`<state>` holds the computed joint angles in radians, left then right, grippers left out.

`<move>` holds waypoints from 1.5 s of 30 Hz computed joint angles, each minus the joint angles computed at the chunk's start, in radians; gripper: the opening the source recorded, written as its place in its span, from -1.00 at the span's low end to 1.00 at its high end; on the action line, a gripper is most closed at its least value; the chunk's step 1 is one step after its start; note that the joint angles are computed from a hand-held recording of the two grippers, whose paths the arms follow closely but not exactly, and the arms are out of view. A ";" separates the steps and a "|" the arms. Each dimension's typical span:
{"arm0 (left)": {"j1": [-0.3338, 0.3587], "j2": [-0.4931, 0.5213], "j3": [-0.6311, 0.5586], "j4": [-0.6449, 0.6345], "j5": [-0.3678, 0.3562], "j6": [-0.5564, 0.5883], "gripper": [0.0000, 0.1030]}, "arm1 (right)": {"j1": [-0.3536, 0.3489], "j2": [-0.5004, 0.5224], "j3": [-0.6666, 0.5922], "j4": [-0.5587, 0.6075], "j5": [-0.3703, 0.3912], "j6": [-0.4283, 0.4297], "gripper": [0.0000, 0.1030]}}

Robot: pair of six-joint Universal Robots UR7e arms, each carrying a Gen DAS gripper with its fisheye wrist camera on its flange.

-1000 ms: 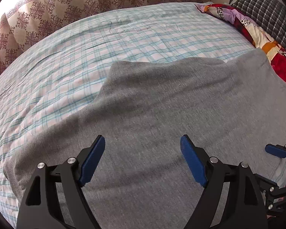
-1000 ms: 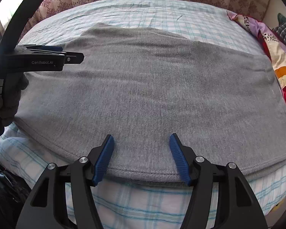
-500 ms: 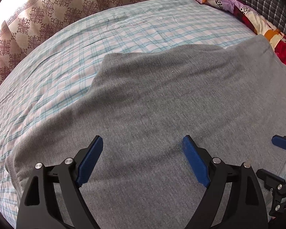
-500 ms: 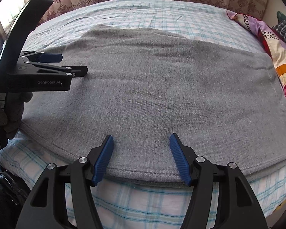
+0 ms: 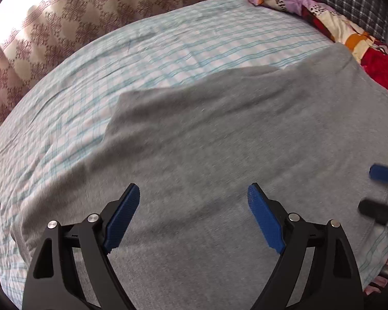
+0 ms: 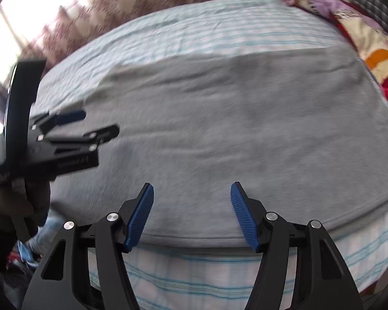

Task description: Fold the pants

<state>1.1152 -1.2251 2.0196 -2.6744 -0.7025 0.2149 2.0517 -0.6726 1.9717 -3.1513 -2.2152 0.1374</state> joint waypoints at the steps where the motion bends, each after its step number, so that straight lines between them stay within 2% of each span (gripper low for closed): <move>1: -0.007 0.003 -0.002 0.000 -0.005 0.004 0.68 | 0.000 -0.019 0.017 -0.027 -0.028 0.000 0.20; 4: -0.023 0.018 -0.015 0.007 -0.023 0.006 0.68 | -0.012 -0.072 0.070 -0.097 -0.091 0.011 0.20; 8: -0.044 0.046 -0.021 0.010 -0.035 0.007 0.68 | -0.062 -0.174 0.178 -0.219 -0.171 0.086 0.20; 11: -0.059 0.061 -0.018 0.027 -0.059 0.001 0.68 | -0.107 -0.246 0.254 -0.303 -0.197 0.142 0.20; 14: -0.073 0.073 -0.013 0.048 -0.088 -0.009 0.68 | -0.148 -0.292 0.298 -0.374 -0.205 0.139 0.20; 16: -0.084 0.081 -0.010 0.060 -0.104 -0.015 0.68 | -0.180 -0.322 0.323 -0.383 -0.187 0.172 0.20; 19: -0.097 0.094 -0.009 0.068 -0.118 -0.013 0.68 | -0.243 -0.362 0.367 -0.392 -0.087 0.224 0.20; 23: -0.107 0.113 -0.020 0.089 -0.133 -0.018 0.68 | -0.288 -0.352 0.385 -0.458 0.012 0.219 0.24; 26: -0.111 0.124 -0.033 0.106 -0.147 -0.026 0.68 | -0.299 -0.336 0.368 -0.466 0.044 0.213 0.24; 29: -0.112 0.136 -0.056 0.124 -0.169 -0.035 0.68 | -0.297 -0.301 0.339 -0.497 0.020 0.178 0.23; 30: -0.111 0.141 -0.067 0.133 -0.179 -0.041 0.68 | -0.294 -0.288 0.330 -0.508 0.000 0.173 0.16; 32: -0.111 0.153 -0.094 0.153 -0.198 -0.052 0.68 | -0.281 -0.271 0.314 -0.525 -0.043 0.154 -0.07; 33: -0.112 0.163 -0.110 0.161 -0.207 -0.054 0.68 | -0.278 -0.266 0.310 -0.531 -0.058 0.143 -0.27; 34: -0.114 0.171 -0.122 0.165 -0.213 -0.055 0.68 | -0.279 -0.265 0.310 -0.541 -0.053 0.132 -0.39; 36: -0.116 0.190 -0.153 0.177 -0.232 -0.055 0.68 | -0.279 -0.266 0.314 -0.556 -0.038 0.106 -0.52; 39: -0.117 0.227 -0.216 0.218 -0.266 -0.073 0.68 | -0.240 -0.247 0.298 -0.583 -0.078 0.031 -0.59; 41: -0.116 0.257 -0.270 0.257 -0.304 -0.088 0.68 | -0.197 -0.217 0.270 -0.602 -0.133 -0.054 -0.60; 43: -0.115 0.286 -0.325 0.297 -0.340 -0.108 0.82 | -0.158 -0.188 0.246 -0.617 -0.175 -0.130 -0.61; 45: -0.115 0.309 -0.368 0.318 -0.379 -0.127 0.85 | -0.126 -0.159 0.225 -0.633 -0.206 -0.195 -0.61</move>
<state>1.0004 -0.9162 1.6520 -2.3565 -1.0816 0.0876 1.9256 -0.8313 2.1971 -3.7842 -2.4209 -0.0571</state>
